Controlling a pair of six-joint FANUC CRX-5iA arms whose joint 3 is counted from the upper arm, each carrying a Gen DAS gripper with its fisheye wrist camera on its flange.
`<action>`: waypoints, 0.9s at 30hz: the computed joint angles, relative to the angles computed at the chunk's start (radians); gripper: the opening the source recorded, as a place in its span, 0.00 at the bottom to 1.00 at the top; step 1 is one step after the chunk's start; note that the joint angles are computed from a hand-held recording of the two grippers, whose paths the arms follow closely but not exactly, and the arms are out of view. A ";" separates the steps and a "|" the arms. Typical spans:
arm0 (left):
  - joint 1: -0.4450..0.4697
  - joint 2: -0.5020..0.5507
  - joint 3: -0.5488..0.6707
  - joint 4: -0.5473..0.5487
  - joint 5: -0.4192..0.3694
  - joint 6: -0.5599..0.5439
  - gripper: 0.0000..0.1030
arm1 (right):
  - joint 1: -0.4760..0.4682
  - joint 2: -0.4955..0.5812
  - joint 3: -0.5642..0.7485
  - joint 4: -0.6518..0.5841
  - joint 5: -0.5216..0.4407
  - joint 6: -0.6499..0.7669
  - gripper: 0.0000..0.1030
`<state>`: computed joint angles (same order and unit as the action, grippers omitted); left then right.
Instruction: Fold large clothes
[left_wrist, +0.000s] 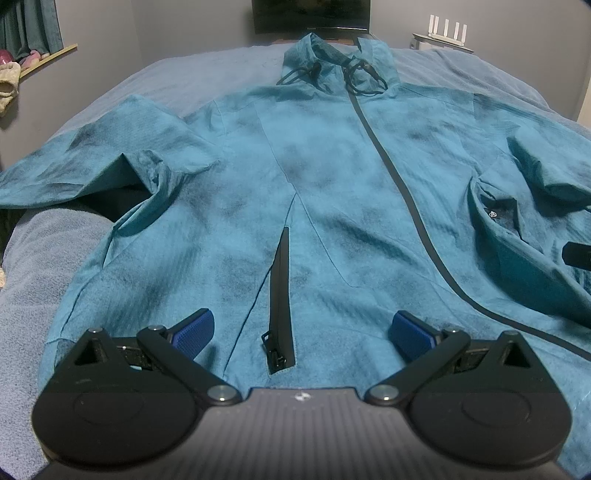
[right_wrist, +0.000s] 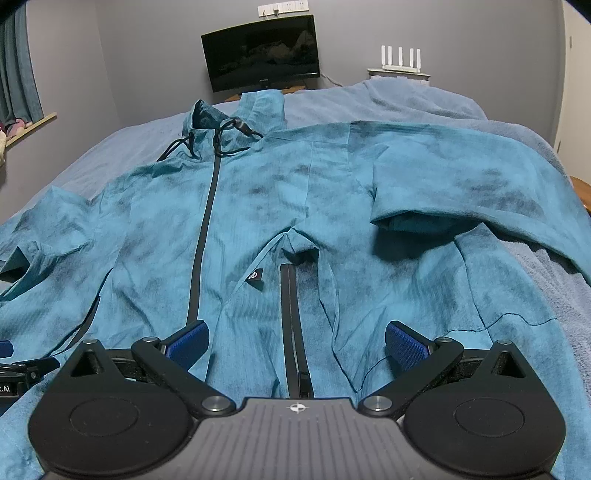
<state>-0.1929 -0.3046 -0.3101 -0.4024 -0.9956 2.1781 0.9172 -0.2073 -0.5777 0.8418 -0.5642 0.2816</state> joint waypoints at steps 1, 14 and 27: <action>-0.001 0.000 0.000 -0.001 -0.001 0.001 1.00 | 0.000 -0.001 -0.002 0.001 0.001 -0.001 1.00; -0.006 0.001 0.002 -0.003 -0.003 0.005 1.00 | -0.002 -0.006 -0.011 -0.001 0.004 0.000 1.00; -0.013 0.002 0.002 -0.006 -0.008 0.012 1.00 | -0.005 0.002 -0.002 -0.009 0.004 0.009 1.00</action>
<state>-0.2056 -0.3031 -0.3077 -0.4084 -1.0033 2.1905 0.9123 -0.2053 -0.5792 0.8331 -0.5602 0.2904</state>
